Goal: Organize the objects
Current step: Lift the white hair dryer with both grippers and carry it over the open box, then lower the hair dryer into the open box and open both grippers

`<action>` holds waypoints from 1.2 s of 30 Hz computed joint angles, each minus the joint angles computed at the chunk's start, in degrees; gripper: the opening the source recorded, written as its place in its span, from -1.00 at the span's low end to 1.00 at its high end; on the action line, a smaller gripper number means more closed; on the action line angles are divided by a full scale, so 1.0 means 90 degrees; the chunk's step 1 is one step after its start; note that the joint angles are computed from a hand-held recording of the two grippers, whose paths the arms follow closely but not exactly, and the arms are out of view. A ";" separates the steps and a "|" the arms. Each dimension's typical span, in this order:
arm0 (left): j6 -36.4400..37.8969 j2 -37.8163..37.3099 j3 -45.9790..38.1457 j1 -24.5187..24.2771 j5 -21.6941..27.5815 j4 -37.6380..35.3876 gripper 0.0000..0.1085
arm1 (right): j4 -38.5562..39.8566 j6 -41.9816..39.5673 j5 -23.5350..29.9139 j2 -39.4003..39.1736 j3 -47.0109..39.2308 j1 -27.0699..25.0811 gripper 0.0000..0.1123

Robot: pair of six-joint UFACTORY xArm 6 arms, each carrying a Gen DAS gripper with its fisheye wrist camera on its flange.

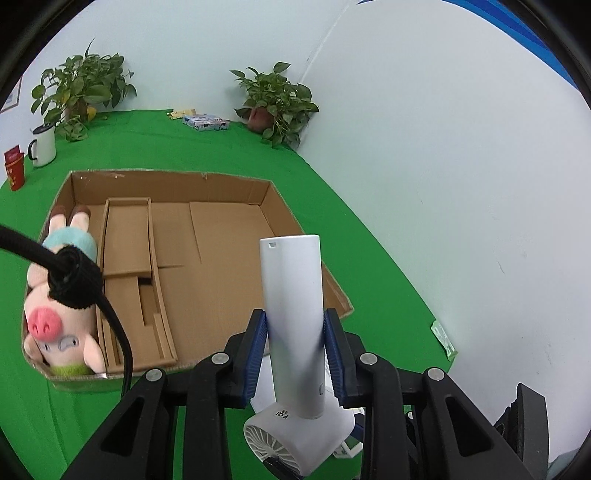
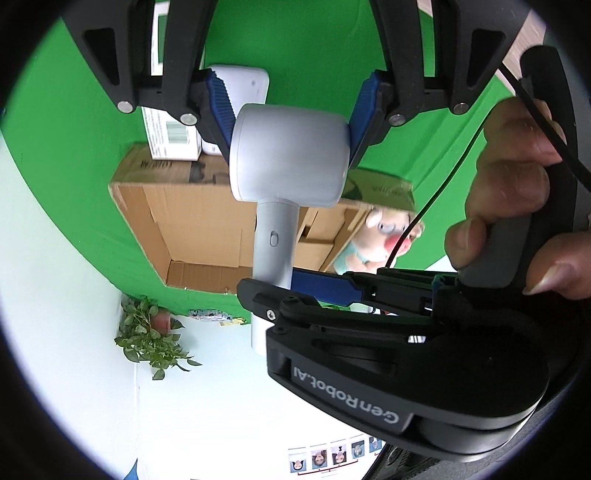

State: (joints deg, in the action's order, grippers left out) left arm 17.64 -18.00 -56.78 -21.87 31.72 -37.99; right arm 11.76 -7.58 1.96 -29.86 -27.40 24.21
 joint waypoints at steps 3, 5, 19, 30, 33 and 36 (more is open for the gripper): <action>0.0068 0.0390 -0.0530 0.0104 0.0165 0.0060 -0.48 | 0.0236 -0.0210 -0.0014 0.0275 -0.0312 -0.0034 -0.03; 0.0036 0.0619 -0.0824 0.0188 0.0296 0.0117 -0.48 | 0.0413 -0.0436 0.0081 0.0437 -0.0540 -0.0063 -0.03; -0.0580 0.3755 -0.4257 0.0780 0.1884 0.0801 -0.45 | 0.2215 -0.1972 0.2473 0.2202 -0.2934 -0.0650 -0.03; -0.1122 0.5156 -0.5730 0.0935 0.2703 0.1141 -0.45 | 0.1882 -0.1682 0.3563 0.3320 -0.4059 -0.0925 -0.02; -0.1230 0.5332 -0.5825 0.0992 0.2803 0.1198 -0.45 | 0.1820 -0.1666 0.3927 0.3619 -0.4348 -0.0967 -0.02; -0.1227 0.5438 -0.5794 0.1054 0.2821 0.1106 -0.45 | 0.1925 -0.1659 0.4102 0.3797 -0.4485 -0.0986 -0.03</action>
State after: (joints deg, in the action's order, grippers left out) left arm 6.60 30.95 -108.93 -12.38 57.11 -28.03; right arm 29.08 -22.52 38.87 4.31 -67.76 15.33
